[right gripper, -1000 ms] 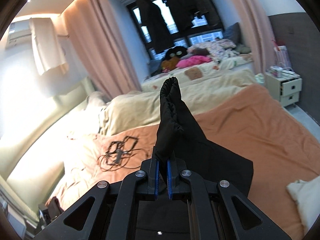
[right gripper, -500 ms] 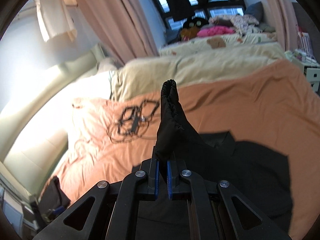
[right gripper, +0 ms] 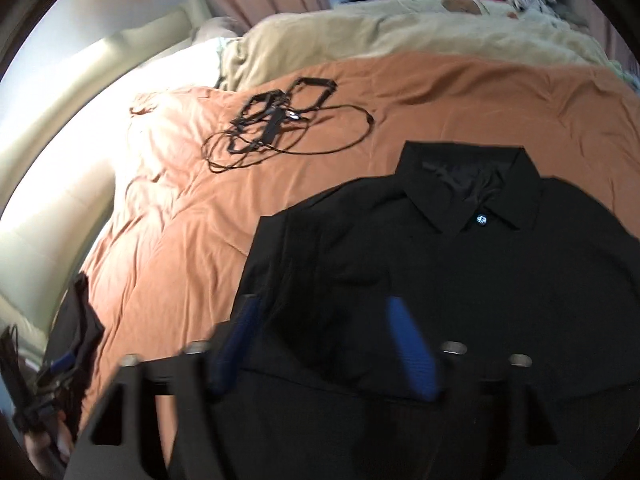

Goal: Fold large clothes

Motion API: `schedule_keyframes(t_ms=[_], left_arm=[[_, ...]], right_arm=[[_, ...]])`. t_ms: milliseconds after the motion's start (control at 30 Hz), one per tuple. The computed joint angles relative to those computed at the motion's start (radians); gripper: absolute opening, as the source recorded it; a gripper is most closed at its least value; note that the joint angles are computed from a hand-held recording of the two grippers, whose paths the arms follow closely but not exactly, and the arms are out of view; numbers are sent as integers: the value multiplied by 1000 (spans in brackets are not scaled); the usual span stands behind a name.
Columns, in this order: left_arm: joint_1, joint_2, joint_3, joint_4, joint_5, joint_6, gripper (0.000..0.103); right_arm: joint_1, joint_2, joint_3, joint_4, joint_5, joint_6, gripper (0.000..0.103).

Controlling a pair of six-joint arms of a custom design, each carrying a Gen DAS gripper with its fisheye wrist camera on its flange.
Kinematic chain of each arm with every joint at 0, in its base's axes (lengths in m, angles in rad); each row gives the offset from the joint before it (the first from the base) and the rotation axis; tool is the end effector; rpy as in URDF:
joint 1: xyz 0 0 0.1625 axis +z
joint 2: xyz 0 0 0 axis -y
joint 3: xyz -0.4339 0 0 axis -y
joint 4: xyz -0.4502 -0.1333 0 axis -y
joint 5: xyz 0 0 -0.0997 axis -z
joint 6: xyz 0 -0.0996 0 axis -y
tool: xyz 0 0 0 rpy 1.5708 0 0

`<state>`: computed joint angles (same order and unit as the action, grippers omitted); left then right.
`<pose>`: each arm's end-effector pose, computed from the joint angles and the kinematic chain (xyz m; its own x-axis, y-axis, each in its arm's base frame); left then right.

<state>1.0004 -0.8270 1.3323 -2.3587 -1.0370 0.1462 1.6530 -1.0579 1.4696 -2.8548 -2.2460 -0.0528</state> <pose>-0.2811 -0.7789 0.2093 -0.7171 0.4595 -0.5240 0.6297 0.7494 -0.2047 0.1323 -0.7408 0.3868 -0.8133 0.3786 0.4418 -0.0959 0.6618 -0.7435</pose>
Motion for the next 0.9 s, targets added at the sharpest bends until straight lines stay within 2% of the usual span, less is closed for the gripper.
schedule_keyframes(t_ms=[100, 267, 333, 567, 733, 900], left_arm=[[-13, 16, -9, -4, -11, 3, 85], [-39, 47, -14, -4, -50, -1, 85], [-48, 55, -10, 0, -60, -2, 85], [-87, 46, 64, -19, -69, -8, 85], [-110, 9, 135, -42, -77, -34, 85], [-133, -44, 226, -66, -76, -61, 85]], right_arm=[[8, -54, 58, -23, -11, -58, 74], [-5, -138, 145, -55, -80, -91, 74], [-27, -207, 210, -58, -104, -79, 74], [-102, -416, 397, -35, -119, -20, 74], [-145, -571, 538, -25, -103, 12, 74], [-170, -682, 645, -18, -80, 32, 74]])
